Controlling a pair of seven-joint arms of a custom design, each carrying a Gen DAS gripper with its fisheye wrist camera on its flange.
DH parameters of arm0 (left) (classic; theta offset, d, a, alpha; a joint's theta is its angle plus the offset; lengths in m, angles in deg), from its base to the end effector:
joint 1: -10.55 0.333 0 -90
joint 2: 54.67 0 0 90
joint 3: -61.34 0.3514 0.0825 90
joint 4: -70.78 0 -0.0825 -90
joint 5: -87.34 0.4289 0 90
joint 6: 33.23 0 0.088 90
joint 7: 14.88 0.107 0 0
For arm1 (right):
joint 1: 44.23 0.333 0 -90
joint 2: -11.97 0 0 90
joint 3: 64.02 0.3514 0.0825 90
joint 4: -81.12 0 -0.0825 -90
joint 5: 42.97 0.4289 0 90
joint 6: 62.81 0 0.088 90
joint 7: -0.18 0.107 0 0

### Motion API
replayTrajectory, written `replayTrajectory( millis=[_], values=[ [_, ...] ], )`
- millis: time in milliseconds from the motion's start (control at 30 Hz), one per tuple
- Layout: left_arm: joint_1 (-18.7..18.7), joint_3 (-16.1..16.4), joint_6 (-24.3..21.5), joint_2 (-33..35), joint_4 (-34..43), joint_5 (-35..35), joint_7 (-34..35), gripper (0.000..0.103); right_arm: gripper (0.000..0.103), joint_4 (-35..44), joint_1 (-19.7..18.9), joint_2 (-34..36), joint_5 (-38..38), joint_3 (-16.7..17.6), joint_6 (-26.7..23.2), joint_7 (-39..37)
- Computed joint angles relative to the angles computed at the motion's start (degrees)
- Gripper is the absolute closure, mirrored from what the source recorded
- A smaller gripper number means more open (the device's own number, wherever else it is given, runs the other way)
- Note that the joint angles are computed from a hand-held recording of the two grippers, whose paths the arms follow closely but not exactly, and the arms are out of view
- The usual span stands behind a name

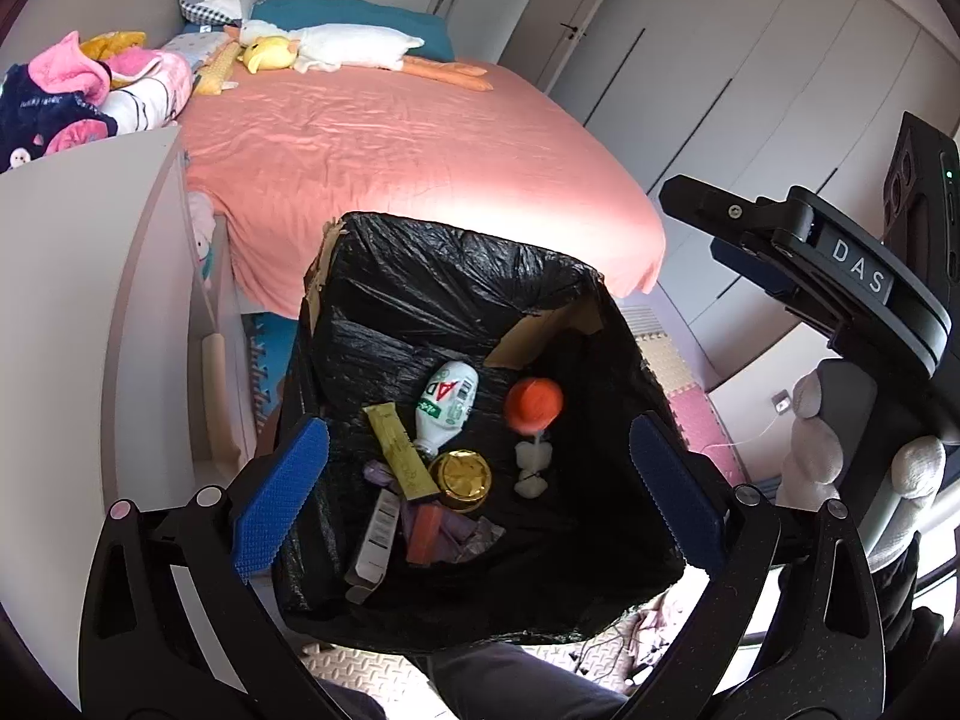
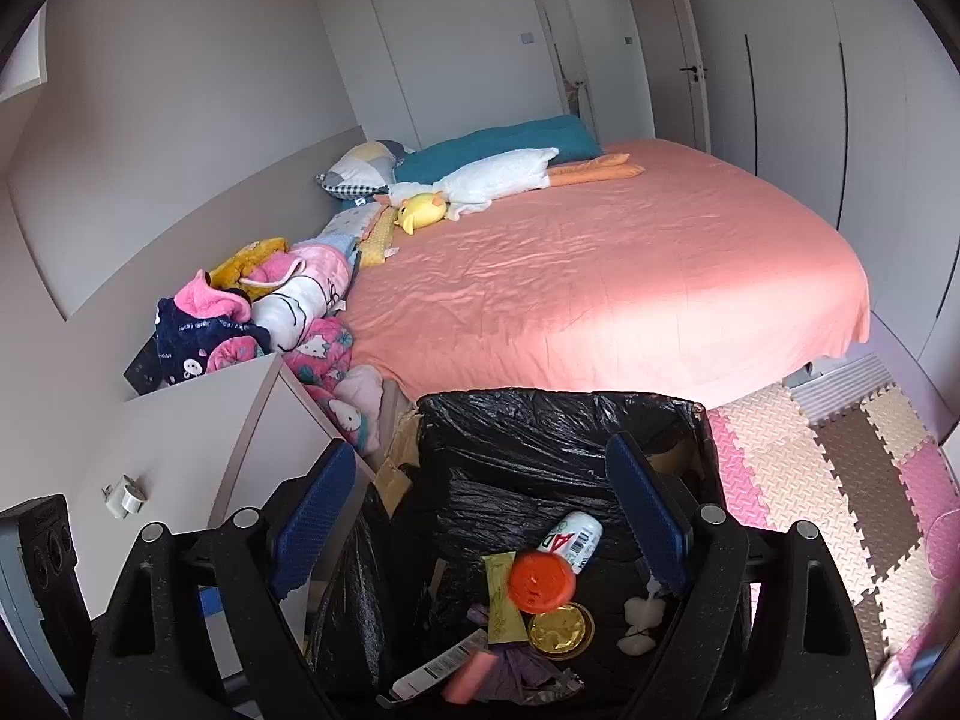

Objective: Collect trash
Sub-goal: 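Carry the pink box and orange cups over the bin and release both, then move both grippers back over the desk toward the grey pipe fittings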

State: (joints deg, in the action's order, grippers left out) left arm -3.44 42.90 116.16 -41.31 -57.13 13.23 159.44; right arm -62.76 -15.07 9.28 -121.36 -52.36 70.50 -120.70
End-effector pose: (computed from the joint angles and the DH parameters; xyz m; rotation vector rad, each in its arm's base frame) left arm 0.5050 -0.2959 0.2751 0.9110 -2.6161 1.1017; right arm 0.3765 0.3020 0.2958 -0.8925 2.2221 -0.8539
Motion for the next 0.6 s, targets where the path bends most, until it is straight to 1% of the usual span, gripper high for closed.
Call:
replayTrajectory(
  millis=[67, 133, 367, 600],
  values=[
    [-0.18, -0.14, 2.26, -0.22, -0.32, -1.55, 1.29, 0.006, 0.017, -0.06, -0.18, 0.16, -0.62, -0.2, 0.73, 0.51],
    [-0.1, -0.09, 3.24, -0.16, -0.11, -2.84, 1.89, 0.006, 0.017, 0.26, -0.31, 0.68, -1.59, -0.33, 1.41, 1.2],
    [0.82, 0.4, 4.27, 0.27, 0.57, -4.62, 2.48, 0.006, 0.017, 2.78, 0.05, 2.97, -3.43, -0.6, 2.51, 0.35],
    [1.98, 0.99, 5.31, -0.24, 0.49, -8.2, 5.43, 0.006, 0.017, 6.57, 0.58, 5.87, -5.92, -1.27, 4.38, -1.39]
  ],
)
